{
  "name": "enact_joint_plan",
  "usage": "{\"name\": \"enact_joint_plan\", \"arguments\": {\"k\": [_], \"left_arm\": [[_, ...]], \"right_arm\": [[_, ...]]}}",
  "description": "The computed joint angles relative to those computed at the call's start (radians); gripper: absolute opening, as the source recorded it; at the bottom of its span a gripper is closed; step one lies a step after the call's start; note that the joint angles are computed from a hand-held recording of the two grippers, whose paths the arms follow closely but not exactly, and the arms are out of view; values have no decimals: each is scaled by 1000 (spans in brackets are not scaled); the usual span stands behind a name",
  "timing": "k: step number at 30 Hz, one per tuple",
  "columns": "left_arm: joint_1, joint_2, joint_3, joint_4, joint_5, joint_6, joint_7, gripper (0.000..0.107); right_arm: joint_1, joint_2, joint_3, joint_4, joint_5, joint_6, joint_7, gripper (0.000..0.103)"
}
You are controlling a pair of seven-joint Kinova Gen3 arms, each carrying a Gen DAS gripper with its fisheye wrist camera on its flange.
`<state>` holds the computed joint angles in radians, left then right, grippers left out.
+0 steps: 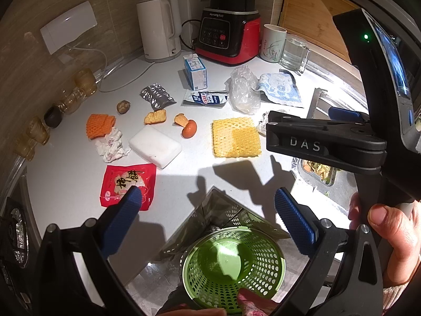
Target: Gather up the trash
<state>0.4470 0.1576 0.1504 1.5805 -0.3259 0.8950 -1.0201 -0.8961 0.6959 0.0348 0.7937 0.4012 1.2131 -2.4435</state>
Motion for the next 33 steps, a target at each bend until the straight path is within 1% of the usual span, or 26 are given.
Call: {"name": "enact_joint_plan", "arguments": {"k": [4, 5, 8, 33], "left_arm": [[-5, -8, 1, 6, 3, 1, -5, 97], [-5, -6, 0, 19, 0, -14, 0, 97], [-6, -12, 0, 31, -2, -20, 3, 97], [-1, -7, 2, 18, -13, -4, 12, 97]], "right_arm": [[-2, -1, 1, 2, 1, -1, -3, 101], [-3, -1, 1, 2, 1, -1, -4, 101], [1, -3, 0, 8, 0, -5, -2, 101], [2, -6, -3, 7, -1, -2, -3, 101]]}}
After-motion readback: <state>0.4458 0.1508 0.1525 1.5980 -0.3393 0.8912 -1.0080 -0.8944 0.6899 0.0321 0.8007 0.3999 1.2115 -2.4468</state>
